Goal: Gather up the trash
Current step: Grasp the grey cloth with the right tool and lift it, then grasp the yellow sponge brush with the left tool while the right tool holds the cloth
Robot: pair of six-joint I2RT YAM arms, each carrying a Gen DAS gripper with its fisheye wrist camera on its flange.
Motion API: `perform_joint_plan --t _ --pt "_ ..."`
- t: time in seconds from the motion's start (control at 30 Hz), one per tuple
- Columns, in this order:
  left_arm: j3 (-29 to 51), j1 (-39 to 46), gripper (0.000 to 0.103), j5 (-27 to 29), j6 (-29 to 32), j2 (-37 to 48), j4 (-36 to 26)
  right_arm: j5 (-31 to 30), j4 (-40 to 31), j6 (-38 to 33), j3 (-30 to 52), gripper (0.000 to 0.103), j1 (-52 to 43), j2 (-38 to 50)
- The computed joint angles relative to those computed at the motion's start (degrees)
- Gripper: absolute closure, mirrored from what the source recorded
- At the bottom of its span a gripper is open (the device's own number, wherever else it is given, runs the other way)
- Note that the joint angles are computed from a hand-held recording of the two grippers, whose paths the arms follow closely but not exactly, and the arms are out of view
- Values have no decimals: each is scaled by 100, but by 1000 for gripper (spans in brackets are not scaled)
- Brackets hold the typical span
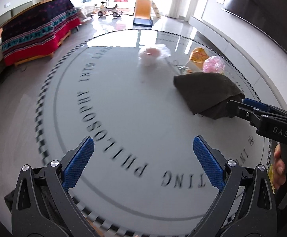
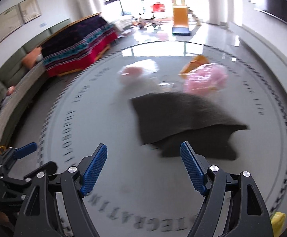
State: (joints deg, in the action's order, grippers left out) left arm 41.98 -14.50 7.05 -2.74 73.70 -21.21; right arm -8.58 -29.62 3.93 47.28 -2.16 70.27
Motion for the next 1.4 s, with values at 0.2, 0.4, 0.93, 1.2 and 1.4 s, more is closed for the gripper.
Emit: perform_joint_plan --t 0.2,0.4,0.93,1.2,1.4 --pt "577 -468 6 -74 -187 766 83 -27 284 15 244 28 -546 694" --pt "878 -685 6 -148 -246 1281 87 662 652 -183 321 77 -450 1302" --pt "2146 -1322 6 -243 -355 2273 -179 -1513 -20 -281 408 97 -2271 -78" --pt "2286 -1640 6 -422 -304 2331 -234 -2203 -496 -570 1033 97 -3055 -160" --pt "2368 -1875 6 -565 -223 2302 -264 -2454 -776 -635 1234 97 -3218 -383"
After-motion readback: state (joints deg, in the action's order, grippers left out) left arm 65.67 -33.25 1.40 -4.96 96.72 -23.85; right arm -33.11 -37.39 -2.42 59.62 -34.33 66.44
